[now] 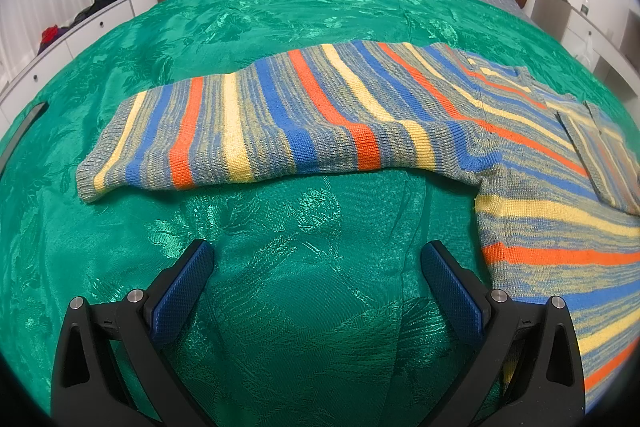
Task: Fold small clothes
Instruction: 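Grasp the folded sleeve edge with the right gripper, smooth it, release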
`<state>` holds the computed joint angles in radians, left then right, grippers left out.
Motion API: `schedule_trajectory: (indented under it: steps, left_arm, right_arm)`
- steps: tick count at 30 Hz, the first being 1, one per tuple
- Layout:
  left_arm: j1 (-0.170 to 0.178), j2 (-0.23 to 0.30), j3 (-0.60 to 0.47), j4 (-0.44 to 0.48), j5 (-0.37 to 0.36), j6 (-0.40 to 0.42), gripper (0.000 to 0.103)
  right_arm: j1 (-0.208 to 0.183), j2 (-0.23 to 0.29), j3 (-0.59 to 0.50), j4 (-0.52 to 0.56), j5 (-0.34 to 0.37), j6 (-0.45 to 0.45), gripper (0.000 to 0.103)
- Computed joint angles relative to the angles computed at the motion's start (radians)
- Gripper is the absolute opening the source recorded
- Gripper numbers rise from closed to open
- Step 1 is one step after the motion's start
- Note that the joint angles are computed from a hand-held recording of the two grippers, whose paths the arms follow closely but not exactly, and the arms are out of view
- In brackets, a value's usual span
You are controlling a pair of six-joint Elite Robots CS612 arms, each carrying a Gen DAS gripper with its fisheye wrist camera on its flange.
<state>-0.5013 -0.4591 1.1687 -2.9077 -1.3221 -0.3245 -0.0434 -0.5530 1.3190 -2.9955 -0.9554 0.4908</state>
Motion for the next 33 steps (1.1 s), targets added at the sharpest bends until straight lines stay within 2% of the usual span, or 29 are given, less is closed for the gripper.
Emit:
schedule_trajectory:
  steps: [1, 2, 3, 4, 5, 7, 8, 11, 13, 15, 18, 19, 20, 21, 22, 24, 28, 33]
  left_arm:
    - [0.000, 0.000, 0.000, 0.000, 0.000, 0.000, 0.103]
    - [0.000, 0.000, 0.000, 0.000, 0.000, 0.000, 0.103]
    - [0.000, 0.000, 0.000, 0.000, 0.000, 0.000, 0.103]
    - [0.000, 0.000, 0.000, 0.000, 0.000, 0.000, 0.103]
    - [0.000, 0.000, 0.000, 0.000, 0.000, 0.000, 0.103]
    - [0.000, 0.000, 0.000, 0.000, 0.000, 0.000, 0.103]
    - [0.000, 0.000, 0.000, 0.000, 0.000, 0.000, 0.103]
    - [0.000, 0.000, 0.000, 0.000, 0.000, 0.000, 0.103]
    - [0.000, 0.000, 0.000, 0.000, 0.000, 0.000, 0.103]
    - [0.000, 0.000, 0.000, 0.000, 0.000, 0.000, 0.103]
    - [0.000, 0.000, 0.000, 0.000, 0.000, 0.000, 0.103]
    - [0.000, 0.000, 0.000, 0.000, 0.000, 0.000, 0.103]
    - [0.000, 0.000, 0.000, 0.000, 0.000, 0.000, 0.103]
    - [0.000, 0.000, 0.000, 0.000, 0.000, 0.000, 0.103]
    - [0.000, 0.000, 0.000, 0.000, 0.000, 0.000, 0.103]
    - [0.000, 0.000, 0.000, 0.000, 0.000, 0.000, 0.103]
    - [0.000, 0.000, 0.000, 0.000, 0.000, 0.000, 0.103]
    - [0.000, 0.000, 0.000, 0.000, 0.000, 0.000, 0.103]
  right_arm:
    - [-0.004, -0.017, 0.029, 0.032, -0.053, -0.022, 0.058]
    - [-0.006, -0.037, 0.056, 0.081, -0.134, -0.055, 0.057]
    - [-0.008, -0.047, 0.076, 0.090, -0.174, -0.069, 0.053]
    - [-0.020, -0.059, 0.113, 0.068, -0.195, -0.074, 0.035]
    - [-0.026, -0.068, 0.133, 0.059, -0.208, -0.069, 0.026]
    - [-0.033, -0.091, 0.171, 0.025, -0.248, -0.055, 0.029]
    - [-0.030, -0.104, 0.187, 0.007, -0.285, -0.062, 0.033]
    - [-0.025, -0.119, 0.190, -0.023, -0.336, -0.100, 0.040]
    - [-0.026, -0.129, 0.188, 0.001, -0.382, -0.115, 0.045]
    - [-0.023, -0.120, 0.160, 0.050, -0.418, -0.101, 0.045]
    - [-0.024, -0.094, 0.121, 0.116, -0.395, -0.092, 0.046]
    - [-0.025, -0.086, 0.111, 0.136, -0.383, -0.100, 0.044]
    - [-0.021, -0.082, 0.106, 0.141, -0.407, -0.115, 0.038]
    - [-0.019, -0.081, 0.106, 0.136, -0.435, -0.120, 0.013]
    - [-0.018, -0.081, 0.108, 0.128, -0.471, -0.107, 0.007]
    - [-0.020, -0.082, 0.115, 0.130, -0.505, -0.075, 0.007]
    - [-0.012, -0.075, 0.106, 0.141, -0.547, -0.099, 0.006]
    - [-0.012, -0.080, 0.124, 0.108, -0.589, -0.078, 0.008]
